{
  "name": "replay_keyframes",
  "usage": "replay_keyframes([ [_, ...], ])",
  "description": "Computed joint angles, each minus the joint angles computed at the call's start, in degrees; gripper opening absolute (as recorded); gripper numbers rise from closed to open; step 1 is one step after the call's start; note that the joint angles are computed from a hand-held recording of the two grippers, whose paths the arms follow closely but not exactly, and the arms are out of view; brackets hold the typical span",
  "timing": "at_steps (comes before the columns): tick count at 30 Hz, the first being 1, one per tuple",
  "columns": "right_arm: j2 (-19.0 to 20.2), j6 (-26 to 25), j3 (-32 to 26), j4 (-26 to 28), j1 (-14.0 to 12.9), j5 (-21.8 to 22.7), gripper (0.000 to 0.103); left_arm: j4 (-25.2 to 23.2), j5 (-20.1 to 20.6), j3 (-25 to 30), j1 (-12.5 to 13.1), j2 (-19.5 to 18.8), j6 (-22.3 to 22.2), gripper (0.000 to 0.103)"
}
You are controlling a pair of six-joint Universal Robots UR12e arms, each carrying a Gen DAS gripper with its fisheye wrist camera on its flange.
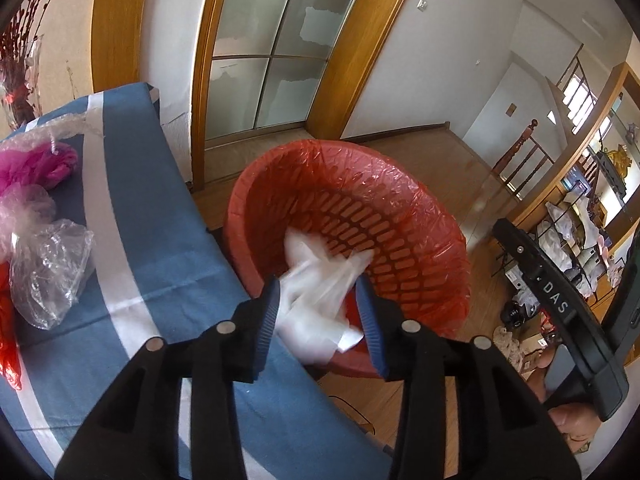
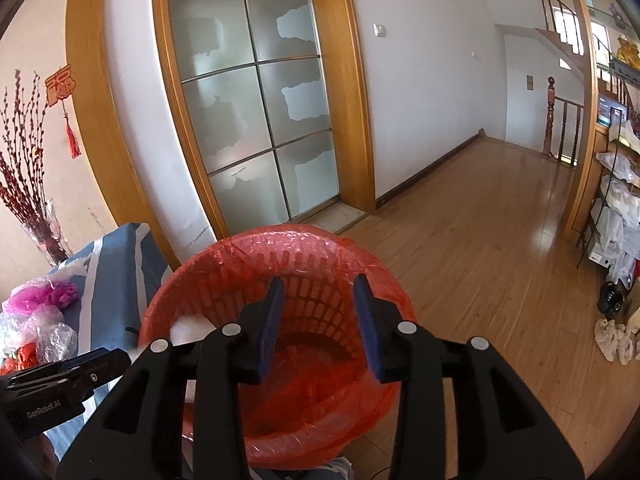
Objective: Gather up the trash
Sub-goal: 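Open both tools to drop the bags into the red basket, then return to the table and grasp a clear plastic bag with the right tool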
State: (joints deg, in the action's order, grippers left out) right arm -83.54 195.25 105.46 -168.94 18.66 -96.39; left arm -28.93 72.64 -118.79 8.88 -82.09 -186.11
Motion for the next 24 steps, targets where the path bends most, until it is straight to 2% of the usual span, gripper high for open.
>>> replay_keyframes([
  [4, -0.2, -0.4, 0.2, 0.3, 0.1, -0.1, 0.042, 0.6, 1.0, -1.1, 0.8, 1.5, 0.0, 0.047],
  [8, -0.5, -1.9, 0.4, -0.3, 0.6, -0.4, 0.042, 1.6, 3.0, -2.7, 2.0, 3.7, 0.0, 0.053],
  [14, -0.3, -4.2, -0.3, -0.4, 2.0, 2.0, 0.042, 3.5, 9.9, -6.1, 4.4, 8.3, 0.6, 0.063],
  [17, -0.2, -5.4, -0.5, -0.4, 2.7, 3.4, 0.042, 3.7, 13.8, -8.1, 6.9, 11.2, 0.6, 0.067],
  [24, 0.8, -8.7, -2.1, 1.9, 5.4, 10.2, 0.042, 2.4, 18.1, -11.5, 14.5, 16.6, -0.2, 0.073],
])
